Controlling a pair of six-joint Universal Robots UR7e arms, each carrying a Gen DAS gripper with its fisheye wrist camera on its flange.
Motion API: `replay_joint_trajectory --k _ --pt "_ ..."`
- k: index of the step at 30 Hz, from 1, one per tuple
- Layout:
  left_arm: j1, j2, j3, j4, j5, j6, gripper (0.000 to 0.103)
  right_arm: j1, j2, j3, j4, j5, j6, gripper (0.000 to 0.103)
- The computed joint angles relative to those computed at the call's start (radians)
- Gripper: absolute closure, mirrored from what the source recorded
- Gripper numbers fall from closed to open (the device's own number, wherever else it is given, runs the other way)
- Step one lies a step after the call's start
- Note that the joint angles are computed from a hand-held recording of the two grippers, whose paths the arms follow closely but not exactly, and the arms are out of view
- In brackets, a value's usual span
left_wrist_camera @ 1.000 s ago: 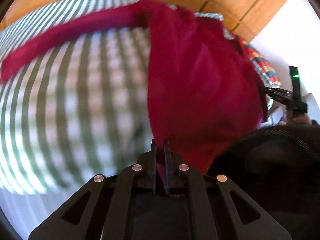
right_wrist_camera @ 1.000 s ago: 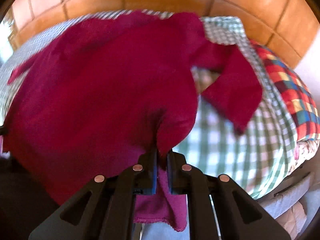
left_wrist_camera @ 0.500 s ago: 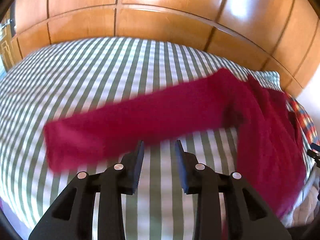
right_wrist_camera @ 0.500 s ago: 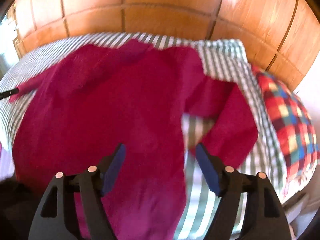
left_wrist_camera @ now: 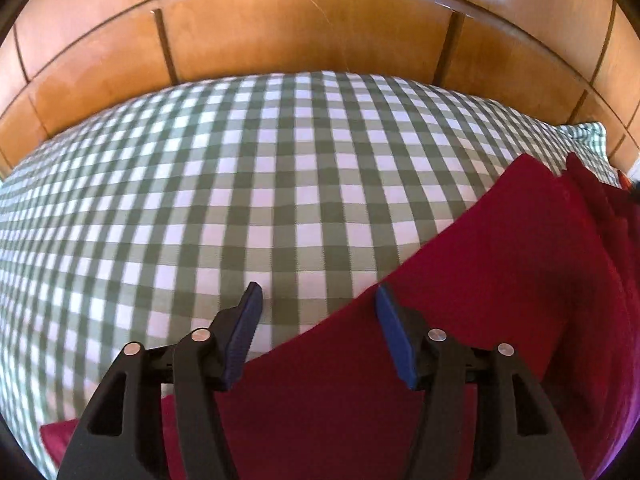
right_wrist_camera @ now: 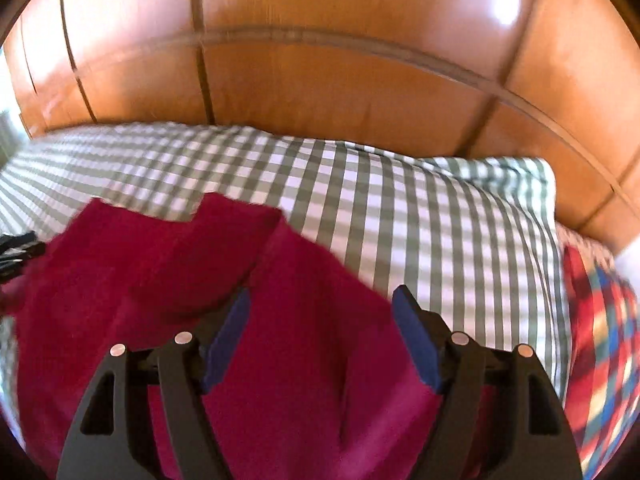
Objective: Fold small clothes
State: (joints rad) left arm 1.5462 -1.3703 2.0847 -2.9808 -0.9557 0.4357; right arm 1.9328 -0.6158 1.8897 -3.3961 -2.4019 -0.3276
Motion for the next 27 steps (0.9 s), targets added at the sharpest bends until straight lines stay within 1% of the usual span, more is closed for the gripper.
replay_joint_trajectory --k 2,3,4,5,6,7,8,9,11,12,14,17,19,20,21,22,23,24,25,26,27 --pt "0.004 -0.014 0.024 -0.013 -0.041 0.073 0.065 -0.021 0.029 -0.054 0.045 -0.020 -0.019 0.031" --pt "0.007 -0.024 0.031 -0.002 -0.071 0.108 0.081 -0.037 0.040 -0.080 0.087 -0.022 -0.024 0.031" --pt "0.004 -0.035 0.046 -0.005 -0.076 0.121 0.096 -0.051 0.040 -0.093 0.142 -0.015 -0.007 0.031" --pt "0.001 -0.043 0.058 -0.016 -0.073 0.130 0.100 -0.064 0.038 -0.103 0.201 -0.007 0.019 0.034" --pt "-0.003 -0.057 0.079 -0.042 -0.072 0.143 0.100 -0.078 0.033 -0.108 0.259 0.008 0.042 0.053" --pt "-0.005 -0.071 0.093 -0.059 -0.074 0.147 0.101 -0.085 0.023 -0.101 0.283 0.040 0.047 0.063" --pt "-0.004 -0.085 0.105 -0.079 -0.077 0.150 0.101 -0.084 0.017 -0.092 0.278 0.063 0.039 0.085" --pt "-0.004 -0.096 0.116 -0.111 -0.074 0.150 0.101 -0.072 0.025 -0.089 0.251 0.043 0.013 0.095" --pt "0.004 -0.114 0.123 -0.166 -0.060 0.142 0.101 -0.057 0.033 -0.090 0.217 0.019 -0.010 0.096" --pt "0.005 -0.123 0.121 -0.203 -0.042 0.133 0.101 -0.049 0.037 -0.089 0.177 0.014 -0.028 0.097" --pt "0.004 -0.127 0.107 -0.284 0.010 0.123 0.101 -0.037 0.037 -0.099 0.126 0.017 -0.040 0.097" --pt "0.010 -0.126 0.068 -0.331 0.055 0.094 0.101 -0.018 0.056 -0.132 0.041 0.028 -0.069 0.097" --pt "0.004 -0.100 0.042 -0.395 0.117 0.123 0.103 -0.004 0.089 -0.173 -0.004 0.017 -0.088 0.097" --pt "-0.002 -0.065 0.024 -0.470 0.178 0.164 0.103 0.002 0.107 -0.192 -0.025 0.006 -0.093 0.097" --pt "-0.001 -0.040 0.006 -0.512 0.211 0.188 0.103 0.000 0.136 -0.229 -0.045 -0.013 -0.101 0.097" --pt "0.008 -0.028 -0.015 -0.512 0.226 0.187 0.103 -0.004 0.155 -0.254 -0.043 -0.027 -0.084 0.097" --pt "0.021 -0.015 -0.045 -0.470 0.236 0.153 0.103 -0.013 0.178 -0.306 0.002 -0.030 -0.058 0.097" --pt "0.038 -0.002 -0.073 -0.419 0.249 0.103 0.103 -0.018 0.194 -0.322 0.017 -0.047 -0.043 0.097" --pt "0.047 0.009 -0.088 -0.389 0.260 0.088 0.103 -0.017 0.220 -0.344 0.014 -0.084 -0.053 0.097" --pt "0.052 0.016 -0.089 -0.373 0.271 0.090 0.103 -0.016 0.231 -0.350 0.014 -0.105 -0.058 0.097" --pt "0.054 0.011 -0.081 -0.358 0.265 0.076 0.103 -0.018 0.244 -0.355 0.014 -0.127 -0.067 0.097"
